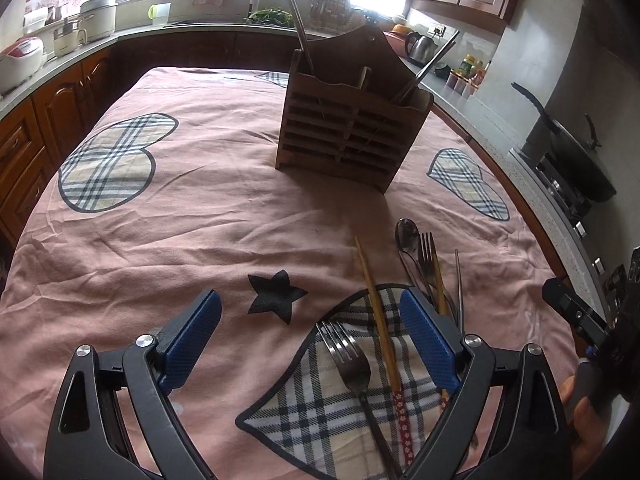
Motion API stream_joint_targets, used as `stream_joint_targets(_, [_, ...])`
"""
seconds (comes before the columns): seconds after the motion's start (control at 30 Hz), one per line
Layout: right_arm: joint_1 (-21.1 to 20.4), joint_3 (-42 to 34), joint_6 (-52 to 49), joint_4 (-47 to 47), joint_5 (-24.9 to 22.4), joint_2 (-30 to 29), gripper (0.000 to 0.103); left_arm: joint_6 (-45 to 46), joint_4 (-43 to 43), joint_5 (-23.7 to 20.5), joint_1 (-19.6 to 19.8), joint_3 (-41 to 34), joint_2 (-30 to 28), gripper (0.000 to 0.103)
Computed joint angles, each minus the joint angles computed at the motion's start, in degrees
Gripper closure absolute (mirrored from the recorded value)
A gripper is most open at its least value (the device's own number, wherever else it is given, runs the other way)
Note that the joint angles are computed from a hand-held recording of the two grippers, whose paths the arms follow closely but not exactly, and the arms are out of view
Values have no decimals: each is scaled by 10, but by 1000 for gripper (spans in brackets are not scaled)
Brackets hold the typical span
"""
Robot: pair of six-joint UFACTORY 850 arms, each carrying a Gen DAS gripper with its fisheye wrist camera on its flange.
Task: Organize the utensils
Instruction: 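Close the right tool on a chopstick while the left tool grasps a wooden chopstick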
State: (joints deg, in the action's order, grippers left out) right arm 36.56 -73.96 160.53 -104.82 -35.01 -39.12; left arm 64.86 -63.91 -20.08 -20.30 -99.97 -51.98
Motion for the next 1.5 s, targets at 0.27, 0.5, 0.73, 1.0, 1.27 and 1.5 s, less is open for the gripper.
stream_joint_targets(0.27, [-24, -22, 6, -2, 47, -19, 21, -148, 163, -15, -18, -79, -48, 14])
stream_joint_targets(0.5, [-50, -56, -9, 9, 107, -46, 40, -253, 272, -65, -31, -170, -105, 26])
stream_joint_targets(0.73, [-68, -92, -61, 51, 154, -72, 49, -318, 344, -121, -40, -266, -163, 43])
stream_joint_targets(1.0, [-85, -114, -93, 82, 193, -90, 62, -337, 373, -179, -46, -368, -224, 72])
stream_joint_targets(1.27, [-92, -120, -94, 84, 209, -96, 89, -334, 402, -212, -55, -445, -267, 93])
stream_joint_targets(1.5, [-91, -117, -71, 56, 209, -92, 95, -298, 357, -205, -47, -412, -246, 94])
